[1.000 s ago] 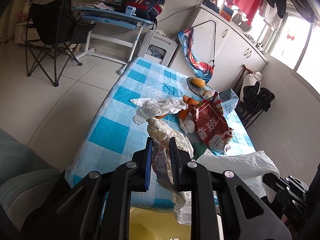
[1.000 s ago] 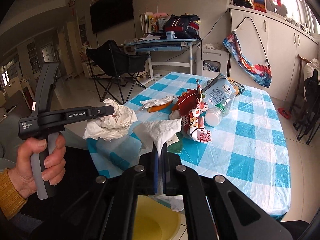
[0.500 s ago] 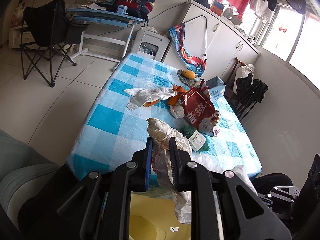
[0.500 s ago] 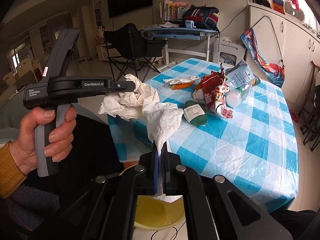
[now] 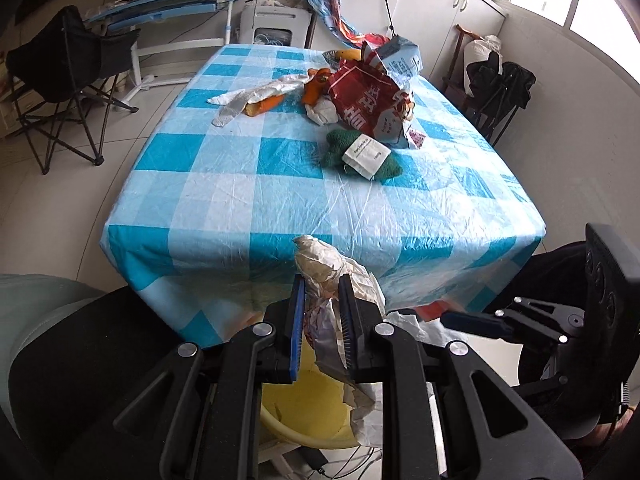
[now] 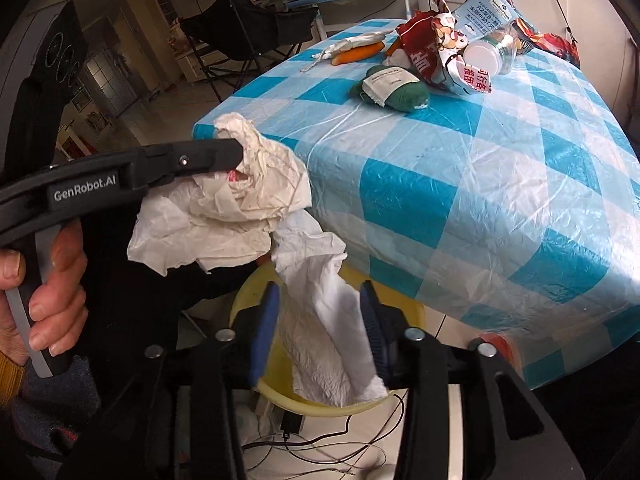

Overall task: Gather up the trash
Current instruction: 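Lower both tissues over the yellow bucket and open both grippers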

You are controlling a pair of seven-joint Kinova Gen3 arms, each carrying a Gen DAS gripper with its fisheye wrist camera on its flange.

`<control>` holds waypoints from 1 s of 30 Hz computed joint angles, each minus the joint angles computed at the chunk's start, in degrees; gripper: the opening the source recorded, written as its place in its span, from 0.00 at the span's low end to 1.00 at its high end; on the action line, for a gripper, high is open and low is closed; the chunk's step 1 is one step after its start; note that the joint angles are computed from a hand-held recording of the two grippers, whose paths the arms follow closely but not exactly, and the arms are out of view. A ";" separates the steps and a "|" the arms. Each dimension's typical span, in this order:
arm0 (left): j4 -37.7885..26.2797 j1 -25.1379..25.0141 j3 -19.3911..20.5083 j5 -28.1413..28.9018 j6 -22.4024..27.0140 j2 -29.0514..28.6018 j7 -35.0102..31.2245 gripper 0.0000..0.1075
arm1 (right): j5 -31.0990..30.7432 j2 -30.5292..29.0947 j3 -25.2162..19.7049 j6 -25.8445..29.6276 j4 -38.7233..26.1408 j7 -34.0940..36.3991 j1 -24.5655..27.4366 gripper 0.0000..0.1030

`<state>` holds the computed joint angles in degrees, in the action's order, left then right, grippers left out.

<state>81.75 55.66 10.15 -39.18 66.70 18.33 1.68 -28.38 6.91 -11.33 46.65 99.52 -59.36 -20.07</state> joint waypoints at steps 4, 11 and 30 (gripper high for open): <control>-4.13 -1.53 0.96 5.24 2.26 3.24 -7.73 0.16 | -0.71 -1.64 0.65 -1.83 1.07 -0.88 0.61 0.54; -6.40 2.06 -1.90 4.31 5.31 4.53 -7.68 0.37 | -3.19 -6.25 2.17 -11.27 5.77 -1.69 1.63 0.74; -7.45 9.23 -2.81 -11.30 19.26 5.54 9.45 0.73 | 3.23 -10.46 2.74 -22.13 11.32 -4.49 -3.12 0.82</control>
<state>74.30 64.89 7.34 -50.48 85.95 23.87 11.13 -25.15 -3.55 -8.59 24.52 110.84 -63.85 -23.19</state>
